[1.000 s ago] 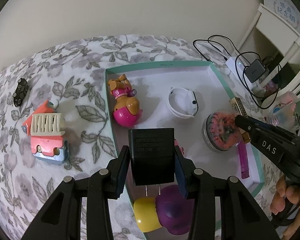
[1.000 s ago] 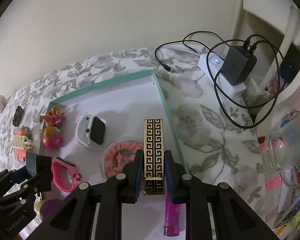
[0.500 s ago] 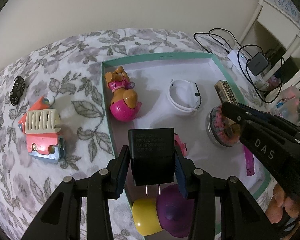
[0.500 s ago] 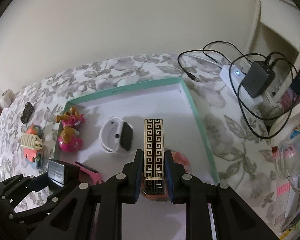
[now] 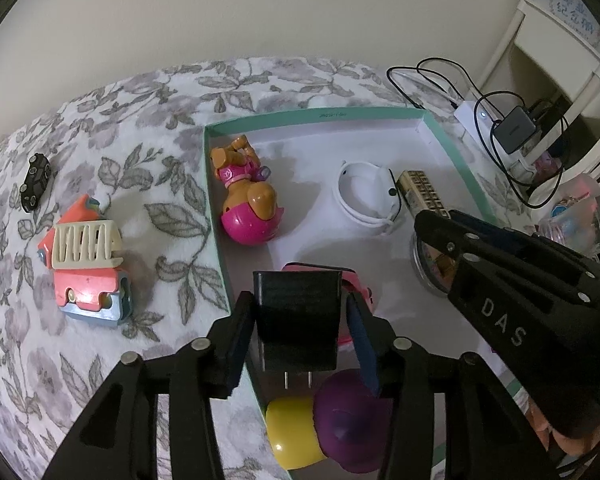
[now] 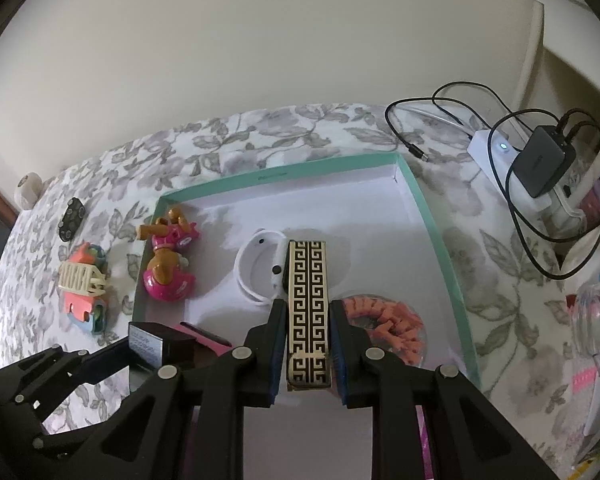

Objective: Organize rigid objects
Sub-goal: 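Open the right tool to drop the patterned bar while the left tool releases the charger plug into the box, then move both open tools from the box back to the orange-blue block toy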

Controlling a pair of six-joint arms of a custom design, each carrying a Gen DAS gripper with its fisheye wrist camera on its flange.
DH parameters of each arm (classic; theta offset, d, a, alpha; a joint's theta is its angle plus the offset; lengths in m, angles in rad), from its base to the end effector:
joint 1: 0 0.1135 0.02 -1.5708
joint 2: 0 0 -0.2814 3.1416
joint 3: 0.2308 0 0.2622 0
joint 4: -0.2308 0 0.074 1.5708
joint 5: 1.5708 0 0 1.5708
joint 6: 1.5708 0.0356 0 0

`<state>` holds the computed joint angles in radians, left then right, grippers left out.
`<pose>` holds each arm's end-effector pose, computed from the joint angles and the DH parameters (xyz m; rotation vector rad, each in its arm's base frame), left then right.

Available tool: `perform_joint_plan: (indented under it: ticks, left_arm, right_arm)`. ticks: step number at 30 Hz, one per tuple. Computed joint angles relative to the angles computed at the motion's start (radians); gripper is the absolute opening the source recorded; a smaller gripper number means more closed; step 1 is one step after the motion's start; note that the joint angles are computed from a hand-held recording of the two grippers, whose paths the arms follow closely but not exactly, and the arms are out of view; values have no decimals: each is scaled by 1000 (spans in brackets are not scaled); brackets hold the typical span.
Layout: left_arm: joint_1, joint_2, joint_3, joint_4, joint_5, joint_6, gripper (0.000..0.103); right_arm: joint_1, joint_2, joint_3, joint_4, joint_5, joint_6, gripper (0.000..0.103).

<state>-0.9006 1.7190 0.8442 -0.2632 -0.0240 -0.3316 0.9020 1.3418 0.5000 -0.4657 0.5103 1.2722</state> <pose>0.1977 -0.2481 0.1349 0.7668 2.6479 -0.3232 0.1366 0.1447 0.1357 0.5605 2.5110 -0.0105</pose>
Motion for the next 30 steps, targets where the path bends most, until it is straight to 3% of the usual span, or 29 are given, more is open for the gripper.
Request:
perform_joint_plan:
  ticks: [5, 9, 20, 21, 23, 24, 27, 30]
  left_arm:
    - [6, -13, 2, -11, 10, 4, 52]
    - [18, -33, 2, -24, 24, 4, 52]
    - [96, -133, -18, -43, 35, -2, 52]
    - [105, -139, -18, -44, 32, -4, 53]
    - [121, -149, -22, -42, 22, -12, 72]
    - [129, -159, -27, -38, 12, -22, 76]
    - [147, -167, -25, -46, -16, -34, 77]
    - [167, -169, -21, -56, -30, -56, 79]
  right_arm:
    - [-3, -1, 5, -7, -12, -4, 25]
    - [8, -8, 21, -30, 3, -2, 38]
    - [52, -59, 97, -193, 67, 37, 38]
    - [58, -61, 107, -209, 74, 42, 40]
    - [67, -60, 123, -233, 89, 54, 57]
    - [74, -62, 129, -244, 99, 60, 64]
    - [80, -52, 146, -261, 105, 64, 65]
    - [77, -37, 155, -269, 100, 64, 72]
